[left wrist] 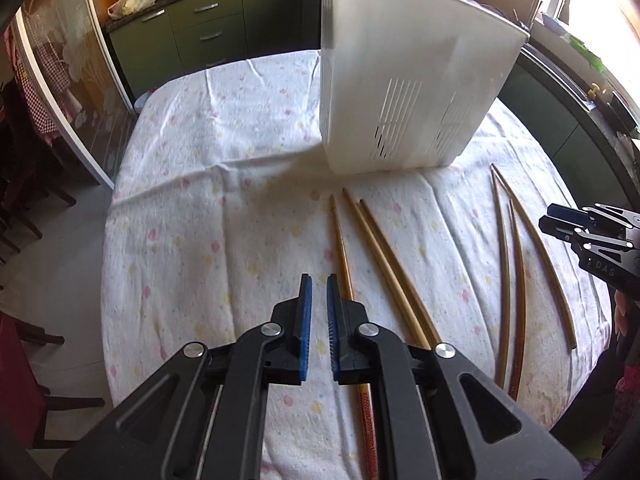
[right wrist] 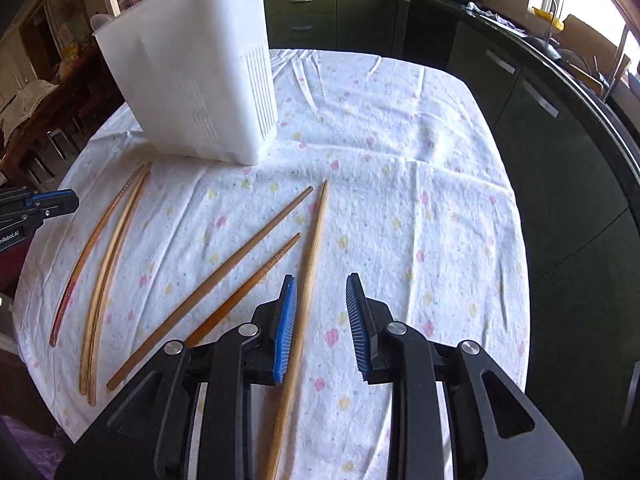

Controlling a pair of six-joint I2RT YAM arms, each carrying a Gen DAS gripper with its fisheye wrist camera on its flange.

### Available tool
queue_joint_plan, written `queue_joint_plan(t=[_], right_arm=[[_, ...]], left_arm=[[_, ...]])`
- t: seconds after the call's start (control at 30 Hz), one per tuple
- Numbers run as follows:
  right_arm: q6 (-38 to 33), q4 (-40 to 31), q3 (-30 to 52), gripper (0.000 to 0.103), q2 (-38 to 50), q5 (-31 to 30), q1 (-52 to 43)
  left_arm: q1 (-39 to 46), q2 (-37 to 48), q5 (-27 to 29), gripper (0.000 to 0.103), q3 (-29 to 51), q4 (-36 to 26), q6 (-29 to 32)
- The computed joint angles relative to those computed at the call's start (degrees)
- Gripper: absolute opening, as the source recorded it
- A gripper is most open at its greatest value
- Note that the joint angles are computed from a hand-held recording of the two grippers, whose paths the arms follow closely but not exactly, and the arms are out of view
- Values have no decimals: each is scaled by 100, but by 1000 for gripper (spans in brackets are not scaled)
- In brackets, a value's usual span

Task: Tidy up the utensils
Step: 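Move both tools down toward the wooden chopsticks on the cloth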

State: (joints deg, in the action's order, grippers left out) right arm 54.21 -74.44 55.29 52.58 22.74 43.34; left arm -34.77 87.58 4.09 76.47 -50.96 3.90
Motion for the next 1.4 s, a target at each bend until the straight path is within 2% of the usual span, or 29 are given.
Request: queue_joint_plan(t=[0.13,0.23,0.33,0.67,0.77,0.9,1.17,1.27,1.4], right_arm=[[-863,469,-83,26,156,-717,-939],[-1218,424,142,27,561,-887,-1220],[-1540,370,382,27,844,-1059,-1472],[-2333,356,689,26,1185,-1753,-2310],[-2433,231,819,30,1278,-1739,-2331],[-2373,220,840,34,1344,-1620,-2146],[-2169,290,776,34,1372,-1562,-1915],[-2172,306,718,34,1326,-1563,-1906],[-2168,297,713,34,1310,-1560,-1880]], left_arm=[[22,232,-9,7,202,-223,-50],[-13,348,-62,8,310,-331,0],[-71,504,-97,14,454,-451,0],[-354,942,-248,15,785,-630,-188],[-357,991,-149,16,882,-708,-240],[-384,870,-167,28,923,-715,-275],[-631,960,-383,28,1111,-869,-283],[-694,1075,-491,27,1124,-910,-272],[-677,1206,-581,15,1146,-984,-264]])
